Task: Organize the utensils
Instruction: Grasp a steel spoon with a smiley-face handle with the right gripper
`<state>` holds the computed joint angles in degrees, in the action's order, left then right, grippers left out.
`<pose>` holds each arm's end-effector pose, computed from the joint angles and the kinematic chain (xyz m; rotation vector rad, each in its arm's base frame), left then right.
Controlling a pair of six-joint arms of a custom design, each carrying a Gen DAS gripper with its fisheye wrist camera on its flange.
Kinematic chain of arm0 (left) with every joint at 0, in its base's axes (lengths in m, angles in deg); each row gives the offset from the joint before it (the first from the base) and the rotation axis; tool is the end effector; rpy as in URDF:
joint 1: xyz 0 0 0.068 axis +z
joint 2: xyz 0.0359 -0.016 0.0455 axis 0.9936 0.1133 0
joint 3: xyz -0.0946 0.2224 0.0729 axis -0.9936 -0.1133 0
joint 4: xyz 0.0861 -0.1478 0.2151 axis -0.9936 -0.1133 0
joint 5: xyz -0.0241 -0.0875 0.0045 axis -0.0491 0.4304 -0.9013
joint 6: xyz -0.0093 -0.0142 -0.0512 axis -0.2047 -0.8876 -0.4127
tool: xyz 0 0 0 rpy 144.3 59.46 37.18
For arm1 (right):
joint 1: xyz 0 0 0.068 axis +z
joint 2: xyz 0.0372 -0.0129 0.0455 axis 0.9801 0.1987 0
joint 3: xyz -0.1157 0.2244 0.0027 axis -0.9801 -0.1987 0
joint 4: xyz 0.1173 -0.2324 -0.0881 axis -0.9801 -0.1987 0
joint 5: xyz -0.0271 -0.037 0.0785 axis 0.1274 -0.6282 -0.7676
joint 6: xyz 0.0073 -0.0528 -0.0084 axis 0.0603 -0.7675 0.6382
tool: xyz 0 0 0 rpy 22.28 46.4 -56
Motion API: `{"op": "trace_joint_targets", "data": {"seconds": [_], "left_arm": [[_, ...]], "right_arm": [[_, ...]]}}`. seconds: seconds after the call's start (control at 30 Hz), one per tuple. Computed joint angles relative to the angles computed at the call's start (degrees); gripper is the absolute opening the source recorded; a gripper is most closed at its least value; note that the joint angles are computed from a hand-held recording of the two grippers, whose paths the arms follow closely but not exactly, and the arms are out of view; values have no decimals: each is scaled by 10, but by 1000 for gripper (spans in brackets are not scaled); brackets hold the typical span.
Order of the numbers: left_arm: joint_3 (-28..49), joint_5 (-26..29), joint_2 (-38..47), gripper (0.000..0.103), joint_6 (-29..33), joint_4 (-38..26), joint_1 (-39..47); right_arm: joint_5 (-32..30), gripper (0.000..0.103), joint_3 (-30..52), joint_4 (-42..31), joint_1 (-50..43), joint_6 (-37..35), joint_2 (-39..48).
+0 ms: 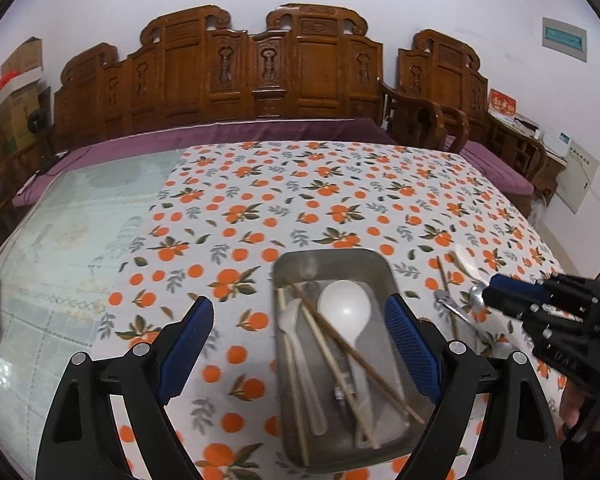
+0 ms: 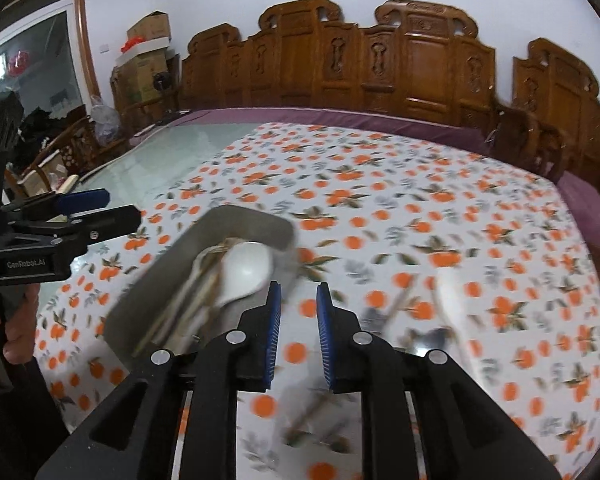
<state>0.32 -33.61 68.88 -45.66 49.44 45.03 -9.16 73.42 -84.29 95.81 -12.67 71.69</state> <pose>0.2713 -0.2031 0.2125 0.2718 2.3056 -0.1740 0.2670 0.0854 0.1901 -0.3282 2.3043 0.2531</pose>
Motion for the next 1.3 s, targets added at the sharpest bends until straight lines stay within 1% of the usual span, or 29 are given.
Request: {"op": "trace_joint_targets", "data": {"seconds": [0.17,0.23,0.27,0.4,0.5,0.6,0.67,0.8,0.83,0.87,0.9,1.03,1.3], "left_arm": [[14,-12,22,84,-5,3,-31],[17,-11,27,84,-8,3,-39],[19,-9,30,84,-10,3,-43],[23,-7,37,84,-16,6,-62],[24,-10,42,84,-16,11,-78],[26,-11,48,84,-16,16,-93],[28,-10,53,84,-16,16,-99],[32,-12,64,84,-18,16,-111],[33,-11,65,84,-19,16,-113],[34,-11,69,84,-20,16,-116],[37,-10,73,84,-20,14,-119],[43,-16,82,84,-13,13,-133],[54,-23,100,84,-10,10,-144]], "right_arm": [[-19,21,-35,-17,-64,-39,-45],[-31,26,-50,-18,-95,-47,-57],[-38,31,-56,-18,-108,-47,-60],[-65,32,-77,-13,-151,-46,-53],[-70,32,-87,-14,-151,-46,-42],[-57,32,-90,-7,-135,-56,-23],[-64,32,-86,-2,-130,-55,3],[-52,32,-69,8,-106,-68,62],[-49,32,-64,8,-102,-70,73],[-46,23,-61,6,-100,-72,80],[-42,16,-55,2,-98,-75,90],[-18,16,-50,1,-92,-85,104],[0,16,-28,18,-78,-98,137]]}}
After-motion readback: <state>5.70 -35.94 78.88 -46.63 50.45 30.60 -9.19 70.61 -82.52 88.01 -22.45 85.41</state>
